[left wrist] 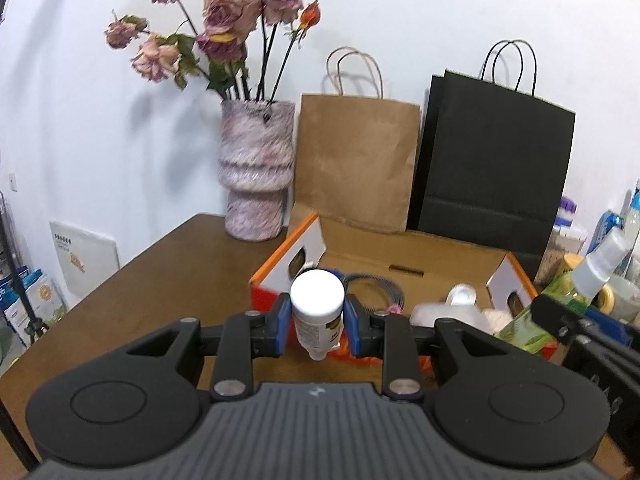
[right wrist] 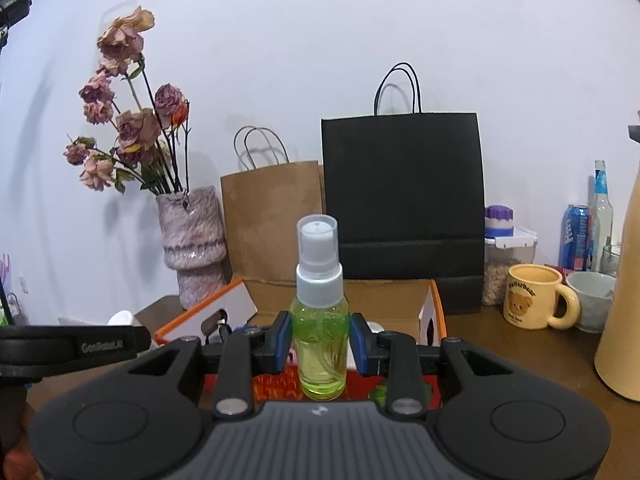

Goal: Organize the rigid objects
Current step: 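Carry the white bottle with the left gripper while the right carries the green bottle over the box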

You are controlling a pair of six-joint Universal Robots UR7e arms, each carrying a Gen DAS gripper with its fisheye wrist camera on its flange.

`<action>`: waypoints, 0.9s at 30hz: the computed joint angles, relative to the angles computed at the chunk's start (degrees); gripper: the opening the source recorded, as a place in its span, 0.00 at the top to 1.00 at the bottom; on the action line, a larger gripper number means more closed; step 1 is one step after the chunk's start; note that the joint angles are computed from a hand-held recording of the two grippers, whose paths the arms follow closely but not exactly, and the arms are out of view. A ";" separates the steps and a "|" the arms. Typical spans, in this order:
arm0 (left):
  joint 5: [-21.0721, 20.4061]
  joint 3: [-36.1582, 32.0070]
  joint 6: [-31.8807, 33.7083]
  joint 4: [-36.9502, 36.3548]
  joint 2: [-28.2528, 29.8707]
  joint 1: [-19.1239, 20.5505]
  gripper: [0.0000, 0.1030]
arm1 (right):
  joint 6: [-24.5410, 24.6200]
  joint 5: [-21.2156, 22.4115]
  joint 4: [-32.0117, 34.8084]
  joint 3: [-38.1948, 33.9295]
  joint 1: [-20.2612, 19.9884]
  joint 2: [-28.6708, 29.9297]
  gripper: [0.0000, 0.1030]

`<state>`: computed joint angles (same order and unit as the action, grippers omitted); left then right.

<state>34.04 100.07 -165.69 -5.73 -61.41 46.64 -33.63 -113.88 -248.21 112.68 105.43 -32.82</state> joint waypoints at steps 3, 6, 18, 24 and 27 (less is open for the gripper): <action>1.15 -2.28 1.17 -0.78 1.32 0.39 0.72 | -0.03 0.83 0.93 -1.92 -0.47 0.20 0.71; 2.49 -4.86 2.32 -1.41 2.93 0.98 0.72 | 0.30 1.73 1.87 -3.87 -1.13 0.33 0.71; 8.01 -15.91 6.23 -3.15 10.65 4.59 0.72 | 0.27 5.07 7.88 -13.38 -4.30 1.97 0.71; 9.79 -22.04 7.84 -2.06 15.00 7.10 0.72 | -2.24 5.08 12.50 -19.66 -5.52 4.35 0.71; 10.08 -25.22 9.71 -0.85 16.96 8.42 0.72 | -4.71 4.42 15.19 -22.67 -5.96 5.54 0.71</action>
<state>44.11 74.85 -155.97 -6.58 -44.45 55.06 -38.34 -109.46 -233.02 90.00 99.47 -27.28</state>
